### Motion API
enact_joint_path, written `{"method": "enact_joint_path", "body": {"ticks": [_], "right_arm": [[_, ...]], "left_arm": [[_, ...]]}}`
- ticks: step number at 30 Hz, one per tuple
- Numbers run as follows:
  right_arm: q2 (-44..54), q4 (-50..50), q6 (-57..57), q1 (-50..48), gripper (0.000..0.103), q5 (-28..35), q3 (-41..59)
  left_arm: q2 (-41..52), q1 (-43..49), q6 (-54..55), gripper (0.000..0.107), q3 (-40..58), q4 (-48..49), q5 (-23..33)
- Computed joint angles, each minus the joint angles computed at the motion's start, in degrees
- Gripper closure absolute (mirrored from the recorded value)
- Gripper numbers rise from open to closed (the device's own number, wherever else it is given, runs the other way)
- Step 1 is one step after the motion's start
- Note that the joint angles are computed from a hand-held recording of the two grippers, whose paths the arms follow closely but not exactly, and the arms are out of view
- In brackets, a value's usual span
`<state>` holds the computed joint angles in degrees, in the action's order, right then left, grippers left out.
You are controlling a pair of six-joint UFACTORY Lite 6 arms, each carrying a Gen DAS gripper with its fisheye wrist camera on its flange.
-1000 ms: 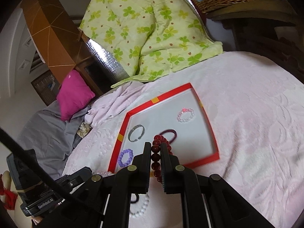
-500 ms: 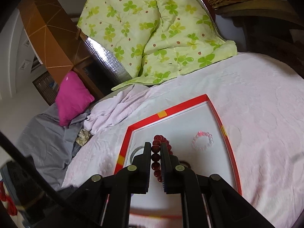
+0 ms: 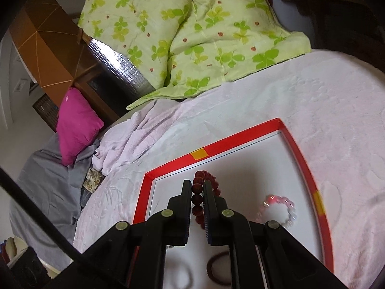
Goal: Organize jewelry
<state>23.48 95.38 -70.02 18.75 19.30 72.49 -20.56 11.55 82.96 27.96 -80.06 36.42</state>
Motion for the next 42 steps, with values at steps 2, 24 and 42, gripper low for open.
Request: {"method": "enact_joint_path", "body": {"ticks": [2,24,42], "right_arm": [[1.94,-0.98,0.97,0.17,0.093,0.68,2.29],[1.10,-12.16,11.76,-4.79,0.045,-0.85,1.56],[-57.08,-21.33,20.18,-7.00,0.045,4.90,-47.38]], "left_arm": [[0.95,-0.45,0.51,0.100,0.47,-0.75,-0.04],[-5.31,2.47,-6.92,0.052,-2.34,8.39,-12.22],[-31.21,52.02,-0.08,0.040,-15.23,27.62,19.67]]}}
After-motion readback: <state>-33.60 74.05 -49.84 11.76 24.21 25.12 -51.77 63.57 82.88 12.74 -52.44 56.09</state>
